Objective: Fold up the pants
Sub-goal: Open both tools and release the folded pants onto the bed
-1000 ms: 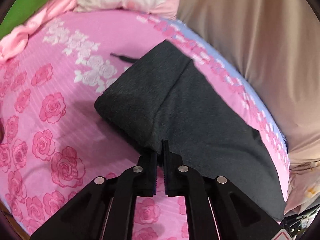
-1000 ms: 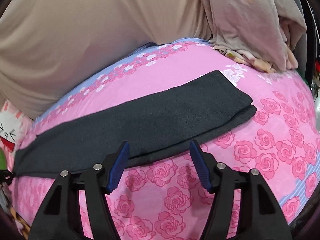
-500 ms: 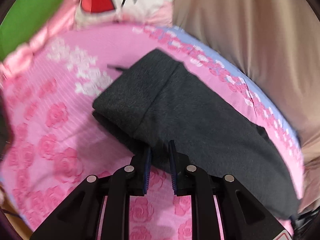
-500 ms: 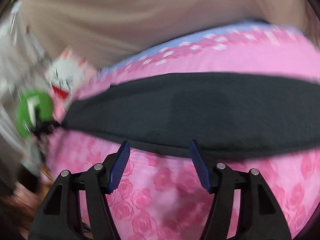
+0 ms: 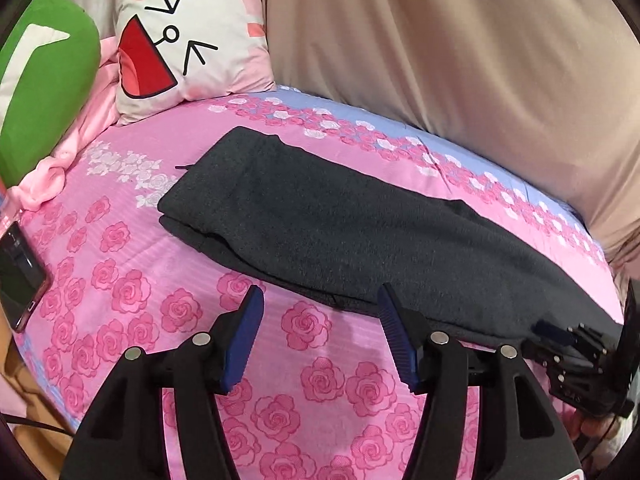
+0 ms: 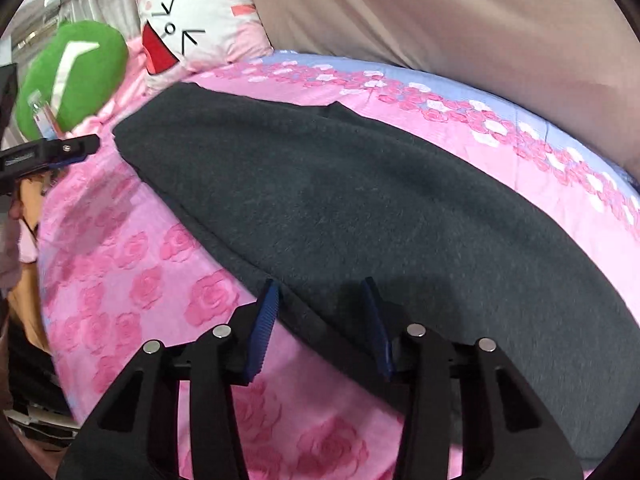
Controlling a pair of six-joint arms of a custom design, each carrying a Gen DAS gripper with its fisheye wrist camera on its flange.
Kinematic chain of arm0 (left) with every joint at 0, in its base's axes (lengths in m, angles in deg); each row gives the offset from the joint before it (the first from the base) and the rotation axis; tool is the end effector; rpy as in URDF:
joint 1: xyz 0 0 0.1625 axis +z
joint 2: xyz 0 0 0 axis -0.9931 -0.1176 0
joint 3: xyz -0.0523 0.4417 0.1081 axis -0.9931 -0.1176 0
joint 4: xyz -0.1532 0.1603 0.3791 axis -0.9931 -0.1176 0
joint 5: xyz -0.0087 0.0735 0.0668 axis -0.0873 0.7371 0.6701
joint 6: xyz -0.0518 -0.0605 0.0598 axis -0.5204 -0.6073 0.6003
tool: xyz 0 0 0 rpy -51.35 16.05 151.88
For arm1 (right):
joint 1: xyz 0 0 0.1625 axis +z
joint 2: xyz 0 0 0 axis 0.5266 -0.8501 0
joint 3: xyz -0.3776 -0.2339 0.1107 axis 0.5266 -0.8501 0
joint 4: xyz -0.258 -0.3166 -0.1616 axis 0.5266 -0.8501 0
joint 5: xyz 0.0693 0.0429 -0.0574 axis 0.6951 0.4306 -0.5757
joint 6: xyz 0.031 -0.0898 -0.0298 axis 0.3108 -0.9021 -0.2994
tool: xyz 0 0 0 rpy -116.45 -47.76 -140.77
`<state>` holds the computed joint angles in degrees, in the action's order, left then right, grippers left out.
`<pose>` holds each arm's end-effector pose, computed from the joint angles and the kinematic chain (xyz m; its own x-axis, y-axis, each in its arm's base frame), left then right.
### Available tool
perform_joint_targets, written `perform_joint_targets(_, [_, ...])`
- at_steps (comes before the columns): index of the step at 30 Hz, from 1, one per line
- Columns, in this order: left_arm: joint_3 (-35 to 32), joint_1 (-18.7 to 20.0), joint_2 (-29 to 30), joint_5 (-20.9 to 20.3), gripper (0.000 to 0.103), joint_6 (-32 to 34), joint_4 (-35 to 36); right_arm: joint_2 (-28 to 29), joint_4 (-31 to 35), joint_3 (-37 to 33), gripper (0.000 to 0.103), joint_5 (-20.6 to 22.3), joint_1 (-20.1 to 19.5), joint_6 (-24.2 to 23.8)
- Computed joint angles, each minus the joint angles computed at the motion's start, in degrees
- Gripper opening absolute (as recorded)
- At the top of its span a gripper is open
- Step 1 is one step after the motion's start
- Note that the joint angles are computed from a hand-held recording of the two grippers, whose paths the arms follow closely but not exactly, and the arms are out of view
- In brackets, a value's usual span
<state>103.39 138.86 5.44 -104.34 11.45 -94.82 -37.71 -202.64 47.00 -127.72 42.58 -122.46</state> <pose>-0.3338 -0.8363 -0.0829 -0.8171 0.1693 -0.5511 0.4783 0.7327 -0.4842 -0.1078 -0.7759 0.3113 -0.7295 -0.1423 0.6690 -0.5033 0.7740 -0.3842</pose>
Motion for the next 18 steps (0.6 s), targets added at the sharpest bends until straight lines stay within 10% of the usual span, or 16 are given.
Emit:
perform_joint_targets(4, [0.2,0.2,0.0,-1.4,0.057,-0.1,0.1,-2.9,4.6,0.9,0.041,7.0,-0.4,2.7])
perform_joint_targets(11, [0.1,0.4,0.2,-1.9,0.057,0.0,0.0,2.0,0.4,-2.0,0.041,-1.2,1.0,-4.9])
perform_joint_targets(14, [-0.2,0.4,0.4,-1.6,0.058,0.1,0.1,1.5,2.8,-2.8,0.004,0.2,0.6,-3.7])
perform_joint_targets(18, [0.0,0.6,-0.1,-0.9,0.058,-0.4,-0.7,-2.3,1.7,1.3,0.004,3.5,0.9,-3.8])
